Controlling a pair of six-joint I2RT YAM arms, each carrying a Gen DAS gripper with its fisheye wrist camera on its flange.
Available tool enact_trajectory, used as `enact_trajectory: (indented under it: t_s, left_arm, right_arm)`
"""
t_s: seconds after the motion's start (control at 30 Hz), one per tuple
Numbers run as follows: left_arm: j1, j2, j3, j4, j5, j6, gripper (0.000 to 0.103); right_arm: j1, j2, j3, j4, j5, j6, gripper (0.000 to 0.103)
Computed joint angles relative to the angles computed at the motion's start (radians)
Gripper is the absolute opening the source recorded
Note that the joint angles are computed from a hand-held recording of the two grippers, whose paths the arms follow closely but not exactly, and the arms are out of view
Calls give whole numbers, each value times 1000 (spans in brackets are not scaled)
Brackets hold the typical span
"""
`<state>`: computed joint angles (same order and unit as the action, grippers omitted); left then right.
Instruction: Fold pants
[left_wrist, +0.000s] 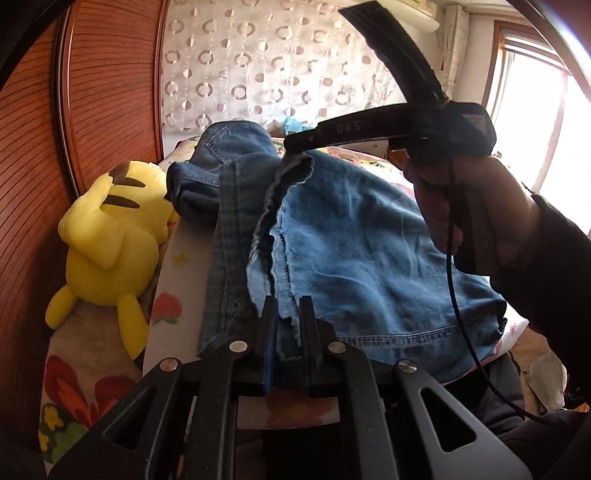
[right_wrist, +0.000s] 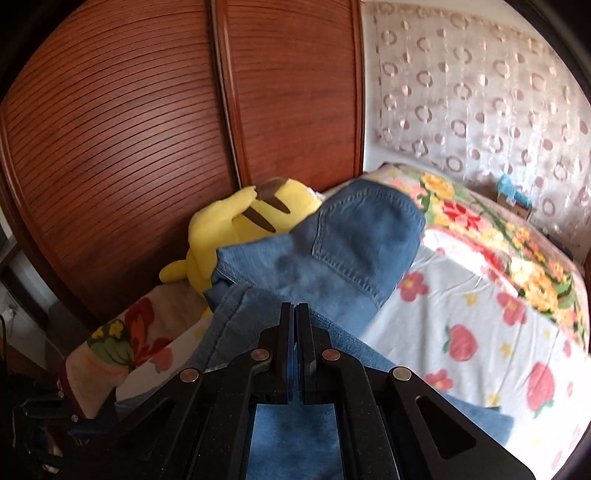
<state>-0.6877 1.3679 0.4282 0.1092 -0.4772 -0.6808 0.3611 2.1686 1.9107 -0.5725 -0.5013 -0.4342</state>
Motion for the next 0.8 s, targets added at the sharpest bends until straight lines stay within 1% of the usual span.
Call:
enact_trajectory:
  t_s: [0.03,0.07,0.13,0.2,0.23,0.27,0.3,0.33,0.4,0.43,0.53,0.63,0.7,0.8]
  left_arm:
    - [1,0,0,2,1,0,11]
    - [3,1,1,1,2,2,11]
    - [4,0,1,2,4,8,12]
    - [1,-2,5,-2,-2,12,20]
    - [-3,-6,10,-7,-9,12,31]
    - [-8,-5,14,-9,-19,13,46]
    - [-4,-5,12,3,-25,22,53]
    - [-7,-4,10,15,-32,27,58]
    - [-6,7,23,23,-26,37,63]
    - [-4,18,31,27,-21,39,67]
    - [7,60,59,45,-11,39,68]
    - [7,110,94,53,-14,35,68]
    - [5,135,111,63,-8,39,68]
    - [-3,170,136,66,-6,45,68]
  right_arm:
    - [-9,-6,-5,1,-7,7,1]
    - [-16,-10,-3,-1,-11,9,5]
    - [-34,-31,-22,24,-12,14,25]
    - [-75,-69,-63,52,-39,6,32]
    - [-98,-82,-73,61,-51,5,35]
    - [-125,-90,-75,55,-65,-1,36]
    - [-155,-101,-83,46,-84,-13,36]
    - [-181,-107,-88,42,-98,-27,36]
    - [-238,-125,-123,57,-104,-63,36]
    - [-267,-122,-124,50,-110,-86,36]
    - [-336,-92,-136,41,-102,-126,36]
    - [-381,-29,-81,-43,-100,-151,36]
    - [-393,0,-73,-60,-96,-154,36]
    - [-401,66,-6,-134,-102,-150,36]
